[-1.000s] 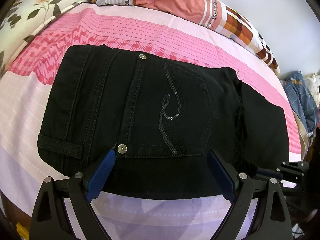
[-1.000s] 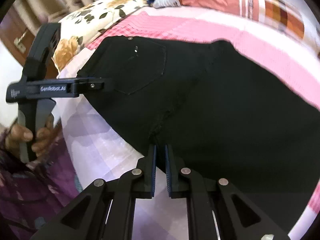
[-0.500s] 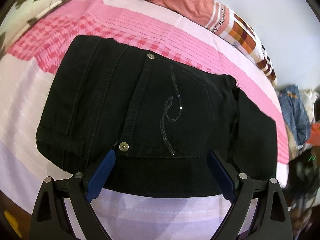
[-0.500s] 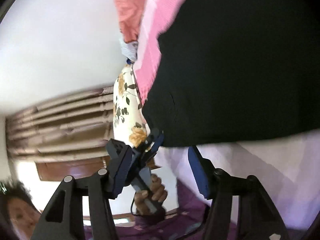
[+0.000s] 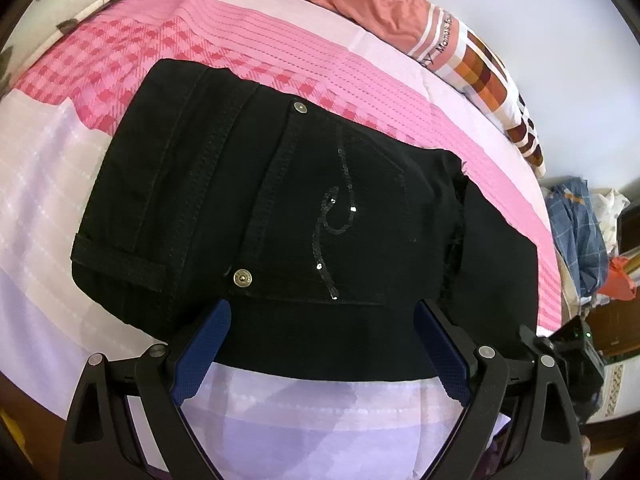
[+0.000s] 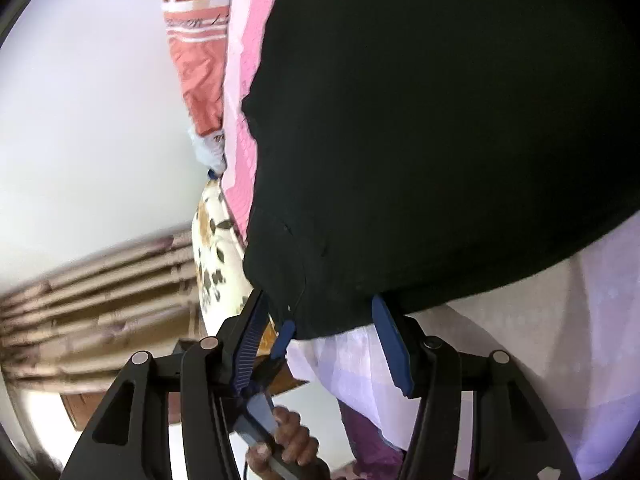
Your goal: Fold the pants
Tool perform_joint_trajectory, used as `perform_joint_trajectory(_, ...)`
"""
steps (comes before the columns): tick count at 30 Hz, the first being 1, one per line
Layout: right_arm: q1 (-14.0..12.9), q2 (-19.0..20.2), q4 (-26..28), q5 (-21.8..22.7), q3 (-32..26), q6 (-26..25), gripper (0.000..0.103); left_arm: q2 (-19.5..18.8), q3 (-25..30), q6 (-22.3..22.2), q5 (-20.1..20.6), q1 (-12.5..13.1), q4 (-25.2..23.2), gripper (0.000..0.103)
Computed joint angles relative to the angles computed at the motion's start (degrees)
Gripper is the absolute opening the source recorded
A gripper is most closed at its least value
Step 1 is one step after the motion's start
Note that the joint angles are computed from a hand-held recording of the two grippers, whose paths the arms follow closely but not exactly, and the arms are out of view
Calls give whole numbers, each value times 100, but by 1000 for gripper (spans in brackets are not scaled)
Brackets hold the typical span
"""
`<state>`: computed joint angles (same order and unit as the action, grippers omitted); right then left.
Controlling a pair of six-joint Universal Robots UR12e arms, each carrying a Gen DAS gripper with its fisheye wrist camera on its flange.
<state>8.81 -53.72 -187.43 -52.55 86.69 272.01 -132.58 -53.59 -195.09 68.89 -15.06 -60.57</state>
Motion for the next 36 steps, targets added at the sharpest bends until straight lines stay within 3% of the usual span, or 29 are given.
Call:
perform_joint_trajectory(3, 47, -23, 196, -252, -34, 212, 56, 19, -34, -61, -66, 11, 30, 93)
perform_joint_trajectory(7, 121, -29, 502, -624, -186, 171, 72, 24, -36, -96, -93, 7, 24, 93)
perform_joint_trajectory(10, 216, 30, 470, -1117, -280, 398, 72, 24, -35, -86, -129, 10, 16, 93)
perform_joint_trajectory(12, 254, 41, 680, -1230, -368, 96, 72, 23, -35, -98, -155, 13, 5, 93)
perform_joint_trajectory(13, 264, 41, 833, -1252, -420, -146, 69, 24, -37, -100, -161, 13, 12, 93)
perform_joint_trajectory(15, 278, 64, 1169, -1188, -545, -547, 26, 22, -31, -88, -167, 14, 5, 93)
perform_joint_trajectory(16, 261, 138, 1308, -930, -638, -651, 9, 22, -32, -93, -171, 14, 4, 93)
perform_joint_trajectory(17, 250, 200, 1396, -691, -672, -686, 7, 23, -36, -104, -173, 14, 11, 93)
perform_joint_trajectory(26, 211, 127, 1278, -558, -662, -1265, 5, 47, -67, -219, -219, 35, 7, 93)
perform_joint_trajectory(31, 218, 14, 1220, -444, -527, -1297, 6, 53, -61, -191, -151, 15, -12, 93)
perform_joint_trajectory(36, 222, 61, 1278, -62, -534, -1315, 5, 49, -46, -124, -78, -5, -31, 93)
